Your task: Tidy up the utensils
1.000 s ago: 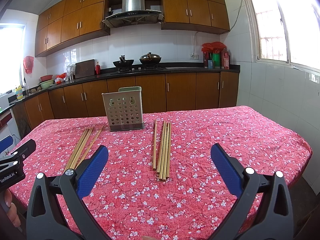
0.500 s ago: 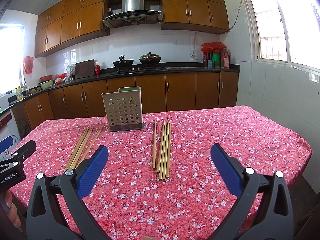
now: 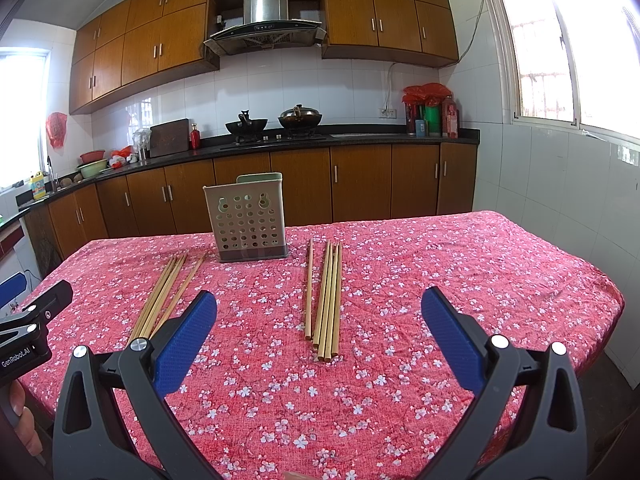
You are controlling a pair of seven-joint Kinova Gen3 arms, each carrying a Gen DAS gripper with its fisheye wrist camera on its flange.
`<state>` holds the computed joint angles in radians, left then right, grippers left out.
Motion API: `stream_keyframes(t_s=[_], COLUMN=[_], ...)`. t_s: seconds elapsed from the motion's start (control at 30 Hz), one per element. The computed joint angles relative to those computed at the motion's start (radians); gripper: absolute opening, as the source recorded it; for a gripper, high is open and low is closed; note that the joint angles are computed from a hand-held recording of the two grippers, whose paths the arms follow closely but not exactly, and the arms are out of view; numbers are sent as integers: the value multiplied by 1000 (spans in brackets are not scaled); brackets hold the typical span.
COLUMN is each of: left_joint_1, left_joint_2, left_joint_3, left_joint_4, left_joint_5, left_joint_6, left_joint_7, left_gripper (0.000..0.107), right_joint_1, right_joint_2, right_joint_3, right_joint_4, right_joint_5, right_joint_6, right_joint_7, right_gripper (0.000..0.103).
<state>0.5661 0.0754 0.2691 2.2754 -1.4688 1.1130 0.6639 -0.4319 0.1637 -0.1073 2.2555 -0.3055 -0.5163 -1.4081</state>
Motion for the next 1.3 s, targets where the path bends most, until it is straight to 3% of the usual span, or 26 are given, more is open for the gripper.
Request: stream_keyframes(t_s=[1.17, 1.3], left_joint_1=[3, -16], left_joint_2=[5, 12], left_joint_3=[1, -14], left_joint_4=[-8, -25], left_joint_5=[14, 43], left_joint_6=[7, -31], left_joint_7=[-6, -28], left_gripper=[99, 99], right_joint_1=[-1, 13], right_joint_2=[-5, -5], right_joint_3=[-1, 0], right_joint_4=[2, -11], right_joint_5=[-5, 19], right_joint_6=[4, 42], right_joint_7=[3, -6], right_gripper=[101, 101])
